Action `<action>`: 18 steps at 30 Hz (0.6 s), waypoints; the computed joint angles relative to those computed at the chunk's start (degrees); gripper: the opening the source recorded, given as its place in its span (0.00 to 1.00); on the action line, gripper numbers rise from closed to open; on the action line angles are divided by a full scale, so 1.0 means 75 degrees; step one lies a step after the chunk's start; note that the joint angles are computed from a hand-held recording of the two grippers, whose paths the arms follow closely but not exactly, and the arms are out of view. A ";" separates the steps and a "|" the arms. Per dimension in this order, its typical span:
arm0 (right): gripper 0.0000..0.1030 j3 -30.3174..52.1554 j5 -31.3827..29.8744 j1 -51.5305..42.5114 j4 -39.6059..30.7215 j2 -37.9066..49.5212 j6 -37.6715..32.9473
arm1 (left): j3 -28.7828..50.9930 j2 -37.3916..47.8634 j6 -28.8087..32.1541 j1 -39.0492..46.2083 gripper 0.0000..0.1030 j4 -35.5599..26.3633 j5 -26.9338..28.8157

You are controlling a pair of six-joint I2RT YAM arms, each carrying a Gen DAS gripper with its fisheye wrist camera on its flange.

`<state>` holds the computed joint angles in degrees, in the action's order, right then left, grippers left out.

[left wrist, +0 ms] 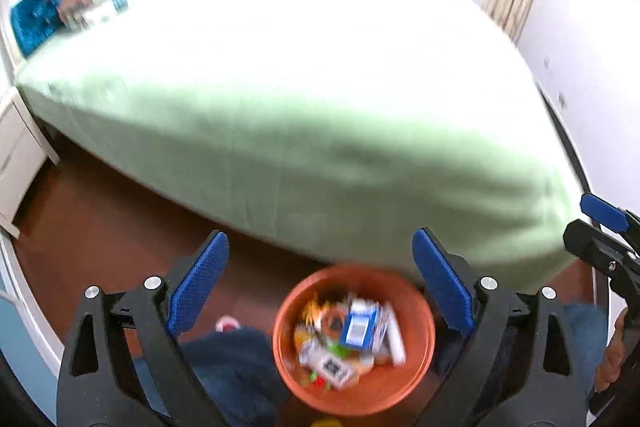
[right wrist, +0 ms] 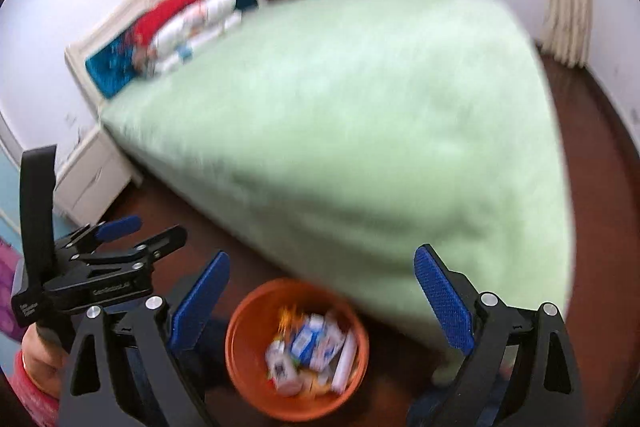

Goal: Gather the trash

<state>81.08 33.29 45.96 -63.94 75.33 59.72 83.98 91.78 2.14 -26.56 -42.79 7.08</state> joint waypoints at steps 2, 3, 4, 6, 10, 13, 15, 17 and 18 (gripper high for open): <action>0.89 0.0732 0.0748 0.0199 -0.0505 0.0156 0.0026 | 0.0370 -0.0083 -0.0114 -0.0027 0.89 -0.0017 -0.0006; 0.89 0.0942 0.0984 0.0265 -0.0663 0.0195 0.0028 | 0.0547 -0.0118 -0.0156 -0.0017 0.89 -0.0037 0.0033; 0.89 0.1285 0.1353 0.0377 -0.0921 0.0270 0.0049 | 0.0624 -0.0174 -0.0199 -0.0042 0.89 0.0000 0.0014; 0.90 0.1748 0.1818 0.0530 -0.1234 0.0374 0.0058 | 0.0774 -0.0281 -0.0258 -0.0110 0.89 0.0066 -0.0089; 0.91 0.2378 0.2434 0.0712 -0.1679 0.0572 0.0089 | 0.1005 -0.0444 -0.0351 -0.0323 0.89 0.0303 -0.0331; 0.91 0.2539 0.2655 0.0750 -0.1764 0.0660 0.0060 | 0.1054 -0.0526 -0.0381 -0.0373 0.89 0.0418 -0.0299; 0.91 0.2637 0.2679 0.0721 -0.1833 0.0673 0.0054 | 0.1052 -0.0551 -0.0401 -0.0445 0.89 0.0515 -0.0328; 0.91 0.2631 0.2698 0.0734 -0.1823 0.0674 0.0095 | 0.1046 -0.0576 -0.0420 -0.0502 0.89 0.0569 -0.0395; 0.91 0.2643 0.2707 0.0708 -0.1837 0.0669 0.0093 | 0.1077 -0.0571 -0.0430 -0.0514 0.89 0.0550 -0.0392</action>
